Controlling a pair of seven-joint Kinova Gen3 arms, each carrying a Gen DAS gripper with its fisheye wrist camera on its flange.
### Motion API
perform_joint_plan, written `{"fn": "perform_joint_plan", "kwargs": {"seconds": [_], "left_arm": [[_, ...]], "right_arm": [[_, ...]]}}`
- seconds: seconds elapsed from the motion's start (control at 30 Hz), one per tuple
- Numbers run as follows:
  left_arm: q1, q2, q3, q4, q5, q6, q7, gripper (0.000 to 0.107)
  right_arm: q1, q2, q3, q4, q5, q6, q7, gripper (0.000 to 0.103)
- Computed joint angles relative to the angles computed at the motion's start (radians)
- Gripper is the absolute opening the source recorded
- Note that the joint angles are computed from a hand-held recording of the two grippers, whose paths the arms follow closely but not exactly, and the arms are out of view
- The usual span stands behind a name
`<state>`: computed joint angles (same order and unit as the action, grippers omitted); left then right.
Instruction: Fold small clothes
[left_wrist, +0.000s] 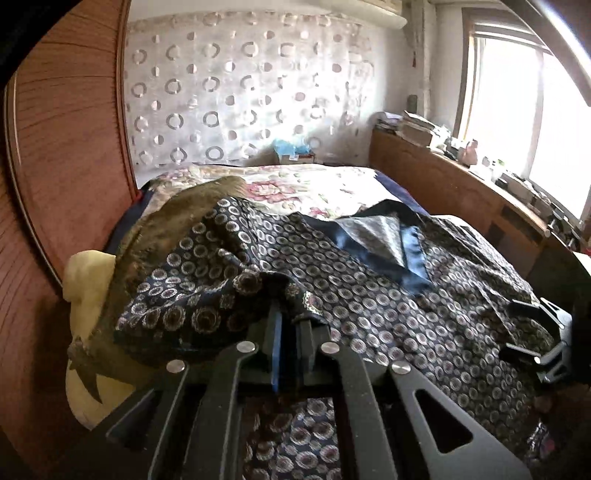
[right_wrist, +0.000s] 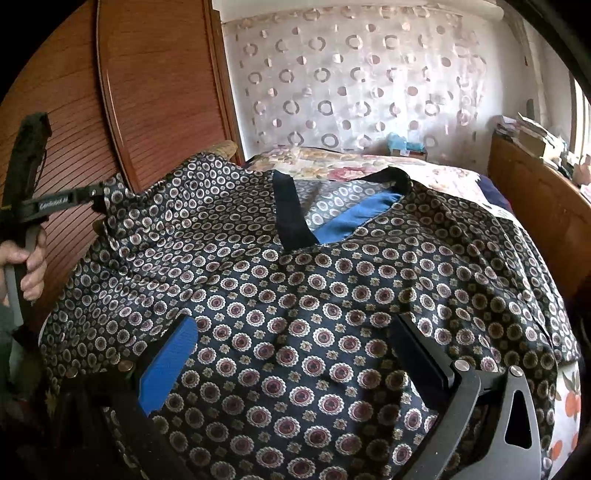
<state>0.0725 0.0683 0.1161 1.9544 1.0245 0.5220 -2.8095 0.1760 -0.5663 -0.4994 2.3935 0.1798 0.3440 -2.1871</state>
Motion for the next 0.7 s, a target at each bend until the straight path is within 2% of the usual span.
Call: {"fn": "perform_joint_plan", "kwargs": {"seconds": [0.07,0.1,0.17,0.23,0.3,0.4,0.53,0.63,0.7], "left_arm": [[-0.009,-0.027,-0.011,0.014,-0.002,0.032,-0.004,0.023],[-0.007,-0.042,-0.015,0.024,-0.007,0.028,-0.004,0.037],[-0.005,-0.075,-0.031,0.044,-0.001,0.043,-0.031,0.045],[-0.01,-0.094,-0.055,0.05,-0.021,0.081,-0.038,0.062],[-0.011,-0.117,-0.076,0.069,-0.026,0.1,-0.053,0.069],[-0.021,-0.139,-0.109,0.091,-0.039,0.134,-0.066,0.073],[-0.041,-0.173,-0.156,0.135,-0.006,0.146,-0.11,0.075],[-0.062,-0.182,-0.186,0.15,0.024,0.152,-0.143,0.076],[-0.079,-0.187,-0.201,0.158,0.041,0.16,-0.161,0.077]], "right_arm": [[-0.014,-0.004,0.016,0.002,-0.004,0.006,0.007,0.103],[-0.019,-0.005,0.023,0.002,-0.004,0.006,0.011,0.103],[-0.018,0.0,0.023,-0.001,-0.005,0.009,0.014,0.103],[-0.023,0.007,0.026,-0.006,-0.005,0.01,0.018,0.103],[-0.028,0.016,0.03,-0.017,-0.001,0.014,0.025,0.103],[-0.026,0.038,0.019,-0.037,0.01,0.011,0.029,0.103],[-0.05,0.082,0.013,-0.067,0.027,-0.02,0.044,0.103],[-0.071,0.137,0.005,-0.099,0.046,-0.058,0.068,0.103],[-0.084,0.2,-0.01,-0.138,0.065,-0.083,0.085,0.099]]}}
